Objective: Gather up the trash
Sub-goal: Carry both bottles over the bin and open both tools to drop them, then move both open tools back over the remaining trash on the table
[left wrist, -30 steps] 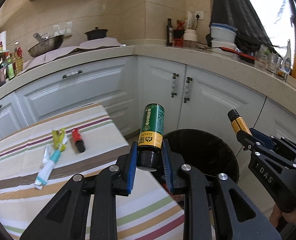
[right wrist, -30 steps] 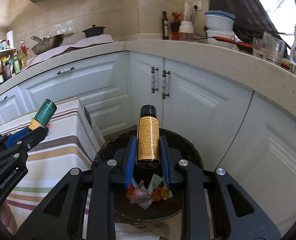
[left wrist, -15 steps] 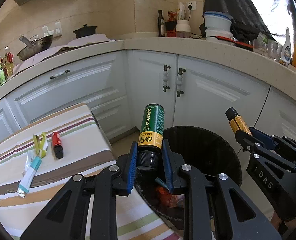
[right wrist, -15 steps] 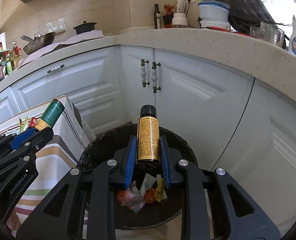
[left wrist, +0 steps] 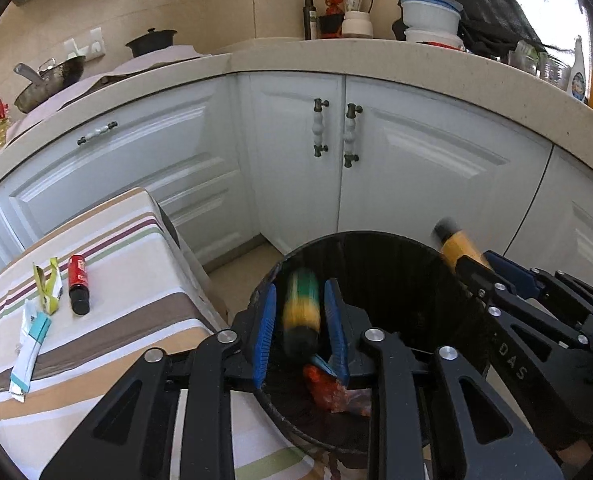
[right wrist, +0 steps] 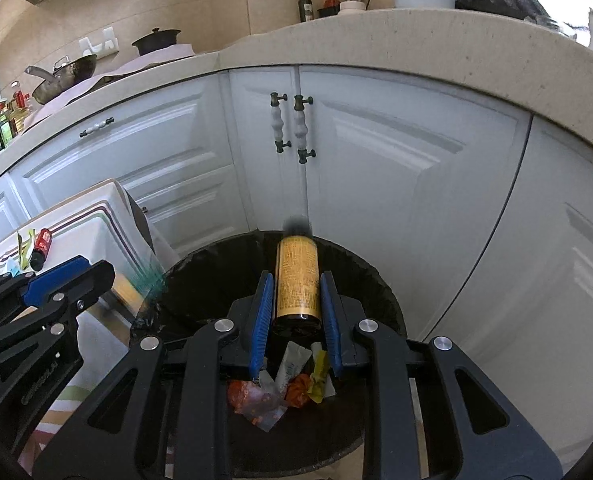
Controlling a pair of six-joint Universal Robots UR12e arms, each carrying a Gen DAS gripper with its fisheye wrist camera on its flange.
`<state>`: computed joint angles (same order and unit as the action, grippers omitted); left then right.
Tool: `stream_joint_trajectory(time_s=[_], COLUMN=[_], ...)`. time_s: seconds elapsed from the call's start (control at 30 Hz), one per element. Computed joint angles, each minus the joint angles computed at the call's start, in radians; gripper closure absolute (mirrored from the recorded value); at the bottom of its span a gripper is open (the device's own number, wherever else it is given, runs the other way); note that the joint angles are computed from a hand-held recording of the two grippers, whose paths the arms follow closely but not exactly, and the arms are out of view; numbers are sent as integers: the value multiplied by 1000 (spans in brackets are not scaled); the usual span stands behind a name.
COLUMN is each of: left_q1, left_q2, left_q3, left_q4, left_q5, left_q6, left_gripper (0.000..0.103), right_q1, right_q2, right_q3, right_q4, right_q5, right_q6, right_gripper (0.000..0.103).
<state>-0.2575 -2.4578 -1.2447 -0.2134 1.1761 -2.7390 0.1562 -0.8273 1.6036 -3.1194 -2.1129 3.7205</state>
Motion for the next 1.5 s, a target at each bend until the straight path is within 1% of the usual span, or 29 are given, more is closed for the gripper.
stream_joint_trajectory(time_s=[0.03,0.07,0.2,0.37,0.63,0.7,0.73,0.77,1.0,1.13,1.27,1.5], left_q1=[0,-1,-1,1,9,12,14,17,38,57,83,127], left_q2=[0,-1,-2,2,11,13,14,17,27,32,37,43], left_q3=[-1,-1,0,-5,-15,-18,-19,-23,-37,-47,-58,-70], left_q4=[8,13,16,27,63,71,74,80,101,116,131,137], left_q5=[1,2,6,11,9,9,10,12,39,62,102,176], left_q6=[-5,-9,-17,-27,-52,-57,-59,-62,-79,-99,-123,-169], left_gripper=[64,60,56,49,48,48,48,48,48,48,48,46], right_q1=[-1,-1,2,5,15,19,21,23,42,54,69,99], right_q2=[1,2,3,0,-7,-9,-10,-10,0,13,33,81], right_q3=[-1,-3,-5,-6,-9,-11,-13,-14,-50,-82,-125,-223], right_q4=[2,3,7,12,11,11,11,10,9,19,27,57], right_q5=[1,-4,-19,-23,-47,-54,-57,-61,-58,-41,-14,62], right_q6=[4,7,4,2,0,-2,-4,-5,-37,-53,-84,-143], right_gripper=[72,68,67,66,64,63,59,59,59,59,59,59])
